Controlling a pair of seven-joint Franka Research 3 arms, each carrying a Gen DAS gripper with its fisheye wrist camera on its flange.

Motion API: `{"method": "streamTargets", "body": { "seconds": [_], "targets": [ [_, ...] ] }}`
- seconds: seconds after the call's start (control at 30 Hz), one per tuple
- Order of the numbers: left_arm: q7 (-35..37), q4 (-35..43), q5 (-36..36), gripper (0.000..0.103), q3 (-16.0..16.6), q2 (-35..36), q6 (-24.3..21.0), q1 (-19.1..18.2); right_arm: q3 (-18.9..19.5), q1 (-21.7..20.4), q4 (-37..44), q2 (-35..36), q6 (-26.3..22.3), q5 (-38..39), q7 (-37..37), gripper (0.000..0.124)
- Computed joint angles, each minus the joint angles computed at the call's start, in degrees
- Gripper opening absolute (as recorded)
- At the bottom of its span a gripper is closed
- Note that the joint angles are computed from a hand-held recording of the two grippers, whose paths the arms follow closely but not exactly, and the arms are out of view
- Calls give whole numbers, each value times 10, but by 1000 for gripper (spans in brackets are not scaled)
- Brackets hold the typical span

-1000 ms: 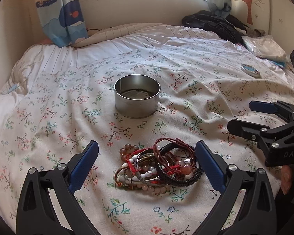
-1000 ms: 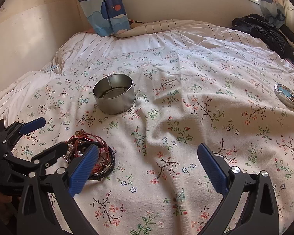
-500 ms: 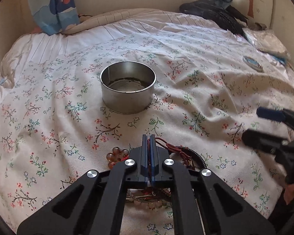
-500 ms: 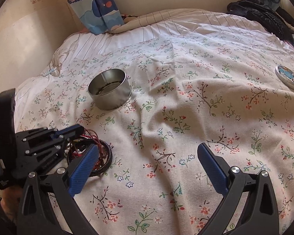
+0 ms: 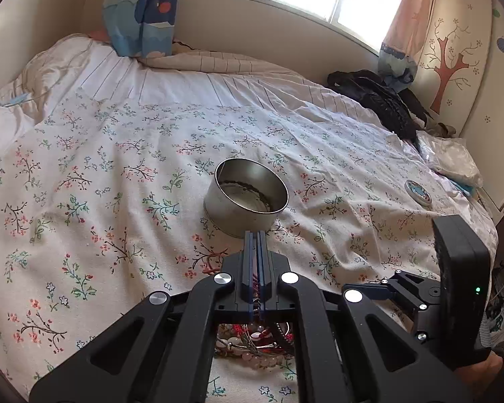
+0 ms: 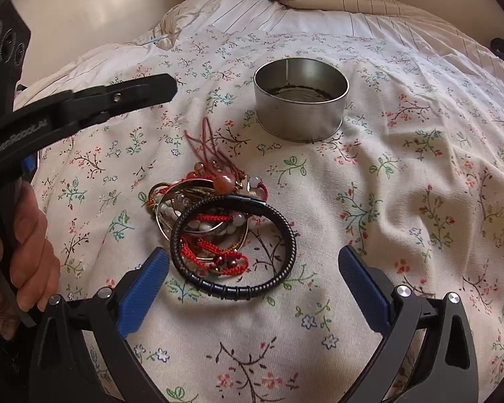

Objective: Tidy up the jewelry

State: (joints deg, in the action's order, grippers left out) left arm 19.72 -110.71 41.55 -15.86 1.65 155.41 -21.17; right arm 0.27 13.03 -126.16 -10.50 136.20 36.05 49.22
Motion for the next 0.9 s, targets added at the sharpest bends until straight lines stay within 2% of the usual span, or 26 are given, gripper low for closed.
{"method": "streamTargets", "body": {
  "seconds": [0.1, 0.13, 0.17, 0.23, 0.4, 0.53, 0.57, 0.6, 0.63, 0.7, 0.77, 0.87, 0.9],
  "targets": [
    [7, -1, -7, 2, -1, -1, -11, 0, -7, -2, 27, 26, -44, 15, -7, 91],
    [16, 0, -16, 2, -1, 1, -18, -1, -5, -4, 28, 27, -44, 14, -6, 81],
    [23, 1, -23, 2, -2, 2, -23, -1, -4, -5, 26, 25, -40, 14, -7, 77],
    [29, 0, -25, 2, -1, 2, -30, -1, -5, -8, 21, 18, -44, 23, -12, 75],
    [26, -15, -36, 2, 1, -8, -16, 3, -8, -11, 13, 4, -28, 44, -21, 73],
    [113, -29, -161, 5, -1, 0, 1, 11, -8, -13, 5, -4, -9, 36, -15, 73],
    [137, -36, -197, 8, 0, 1, 14, 14, -9, -13, 5, -4, -8, 35, -12, 74],
    [148, -42, -218, 26, 0, 1, 25, 15, -9, -13, 6, -3, -5, 35, -12, 74],
    [142, -45, -218, 60, 1, 0, 33, 16, -9, -13, 5, -3, -4, 36, -13, 74],
    [92, -42, -168, 86, 4, -2, 38, 13, -11, -13, 4, -5, -5, 39, -16, 74],
    [95, -18, -158, 89, 2, 11, 19, 11, -11, -12, 5, -4, -5, 39, -17, 74],
    [106, 57, -130, 90, -1, 58, -88, -8, -11, -12, 9, 1, -10, 37, -16, 74],
    [113, 74, -125, 85, -1, 71, -109, -14, -10, -12, 9, 2, -10, 34, -16, 74]
  ]
}}
